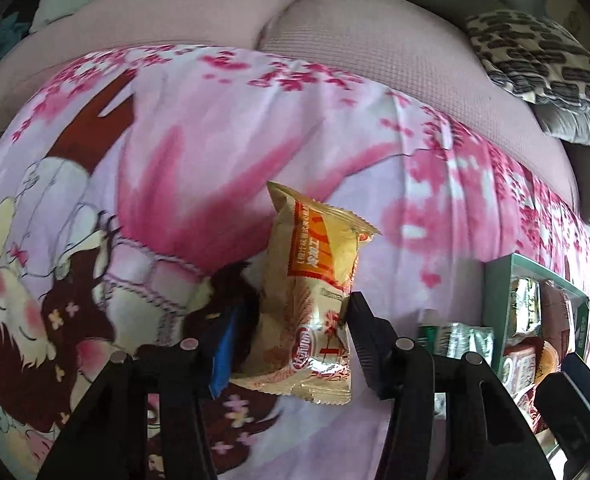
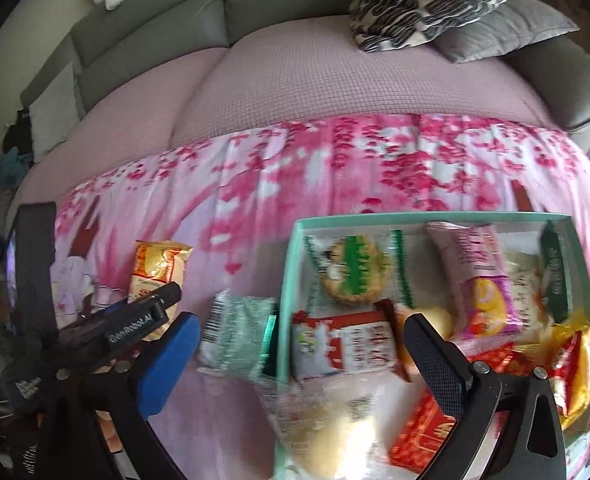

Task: Organize snacks
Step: 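Grasp the green-white striped packet with the right tool while the left tool holds its packet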

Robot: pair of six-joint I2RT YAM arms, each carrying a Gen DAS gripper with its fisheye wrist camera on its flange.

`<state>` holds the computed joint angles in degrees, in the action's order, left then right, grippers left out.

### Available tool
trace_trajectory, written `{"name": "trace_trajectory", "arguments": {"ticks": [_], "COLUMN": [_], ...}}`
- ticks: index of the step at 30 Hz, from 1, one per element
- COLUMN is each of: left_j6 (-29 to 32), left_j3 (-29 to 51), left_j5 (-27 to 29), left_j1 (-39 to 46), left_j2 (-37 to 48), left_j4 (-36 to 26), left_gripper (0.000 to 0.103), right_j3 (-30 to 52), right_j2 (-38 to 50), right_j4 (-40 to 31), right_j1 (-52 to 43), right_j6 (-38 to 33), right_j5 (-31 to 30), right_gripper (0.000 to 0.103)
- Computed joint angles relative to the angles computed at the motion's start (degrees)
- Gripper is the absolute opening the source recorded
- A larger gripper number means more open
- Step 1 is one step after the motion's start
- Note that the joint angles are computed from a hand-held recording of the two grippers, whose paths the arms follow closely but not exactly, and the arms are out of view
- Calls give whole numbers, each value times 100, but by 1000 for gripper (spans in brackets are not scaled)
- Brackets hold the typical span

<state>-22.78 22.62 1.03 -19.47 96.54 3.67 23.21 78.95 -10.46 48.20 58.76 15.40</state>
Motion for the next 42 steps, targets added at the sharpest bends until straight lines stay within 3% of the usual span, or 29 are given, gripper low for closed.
{"name": "trace_trajectory", "arguments": {"ticks": [5,12,17,21,29,31,42], "left_j6": [125,368,461,358,572,599,578], "left_j3": [-221,-357,-385,-212,-324,-323,-334], "left_j5": [127,328,391,472,695,748,662], "left_j1": [396,952,1073,1053,1438,1509,1441], "left_j2": [-224,-403,-469,-94,-295,-272,-244], "left_j4": [-8,-106,-156,46,-77,-61,-26], "left_gripper": [54,54,54,54,54,54,54], "right_j3": [213,459,737,831,1101,1127,1603], "right_j2": [407,1164,1484,1503,1954,2011,2779], "right_j4": [424,839,622,542,399,455,368], "right_j1": [-109,-177,-131,-124,-106,-65,153], "right_j6": [-246,-333,-416,-541,-499,-530,-432], "right_j5": [-497,-1058,-915,-983,-986,-1034,-949], "right_gripper": [101,77,76,69,68,63,56]}}
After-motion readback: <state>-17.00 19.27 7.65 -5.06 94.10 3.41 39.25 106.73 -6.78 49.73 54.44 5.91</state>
